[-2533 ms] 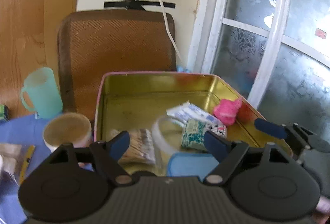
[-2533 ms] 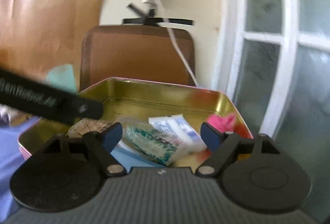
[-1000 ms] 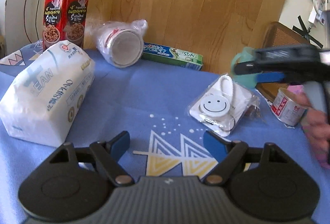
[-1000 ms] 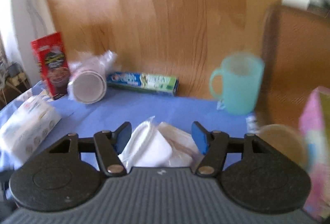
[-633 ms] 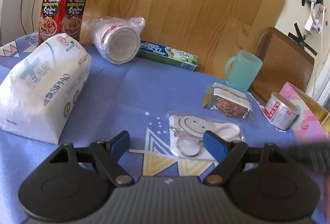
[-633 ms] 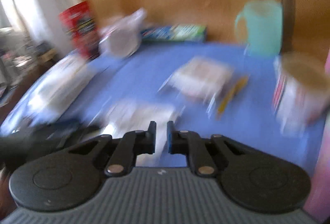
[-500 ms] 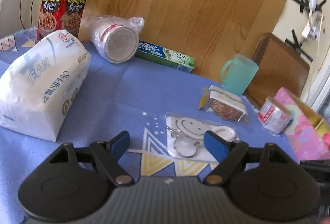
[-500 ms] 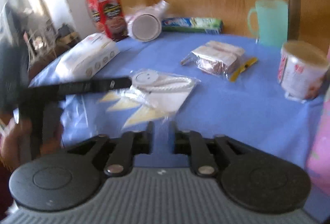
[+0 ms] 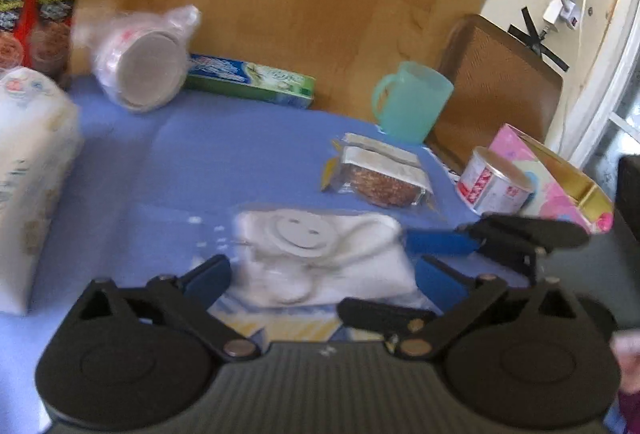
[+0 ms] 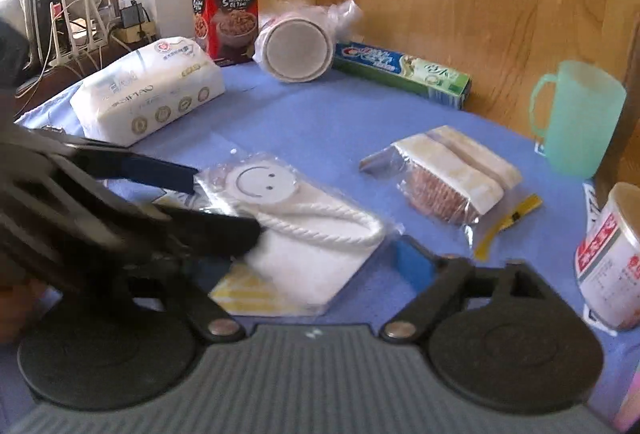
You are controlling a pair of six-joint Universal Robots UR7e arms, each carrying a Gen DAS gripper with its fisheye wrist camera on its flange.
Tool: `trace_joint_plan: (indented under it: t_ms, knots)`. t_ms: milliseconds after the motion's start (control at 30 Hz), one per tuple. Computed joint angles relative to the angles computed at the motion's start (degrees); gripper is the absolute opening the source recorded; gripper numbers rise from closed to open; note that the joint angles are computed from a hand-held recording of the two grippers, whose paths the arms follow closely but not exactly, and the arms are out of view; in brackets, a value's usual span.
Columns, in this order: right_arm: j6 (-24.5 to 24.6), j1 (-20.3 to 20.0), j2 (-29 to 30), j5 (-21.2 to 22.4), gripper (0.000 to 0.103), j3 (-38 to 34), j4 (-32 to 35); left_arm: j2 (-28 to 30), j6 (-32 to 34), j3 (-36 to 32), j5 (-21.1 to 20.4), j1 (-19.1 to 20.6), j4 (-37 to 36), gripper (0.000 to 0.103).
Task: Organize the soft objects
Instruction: 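Grasp the smiley-face bag with the left gripper while the right gripper lets go, then carry the smiley-face bag into the pink tin and open the left gripper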
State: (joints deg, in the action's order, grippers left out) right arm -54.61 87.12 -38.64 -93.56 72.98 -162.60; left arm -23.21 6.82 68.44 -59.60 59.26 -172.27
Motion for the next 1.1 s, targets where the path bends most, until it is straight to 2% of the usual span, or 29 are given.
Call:
trace_joint_plan:
  t_ms: [100,133,233,400,600,833,967,1100]
  knots:
    - [0.7,0.1,-1.6,-0.7,0.058,4.7,-6.1,0.7,1.0,0.2,2.8,-1.0,-1.1,0.092]
    - [1.2,-0.1,-2.3,-0.6,0.057,6.2,-7.6,0.3,0.6,1.0,3.0,-1.3,-1.4,0.088]
    - [1.6,-0.7,-4.5,0.5,0.054,10.8,-11.6,-1.7,-2.4,5.1,1.7,-2.0,-2.5,0.088]
    - [-1.4,-2.0,-8.8,2.6,0.05,19.5,-19.6,-4.4,-2.8,12.3,-0.2,-3.4,-6.5,0.088]
    - [-0.2,-3.0,-11.1,5.4,0.05,23.6,-28.1,-3.4,0.2,11.8,-0.6,-5.8,-9.3,0.088]
    - [1.9,-4.3,-12.9,7.9,0.05,25.4,-37.4,-0.4,4.6,6.8,-2.2,-8.6,-8.1,0.088]
    - [3.0,-5.2,-13.9,7.3,0.05,26.3,-45.0,3.4,7.5,0.1,-5.3,-10.0,-4.2,0.088]
    - [5.8,-7.2,-16.1,5.6,0.05,26.6,-50.6,10.8,12.3,-11.4,-9.1,-11.7,1.2,0.088]
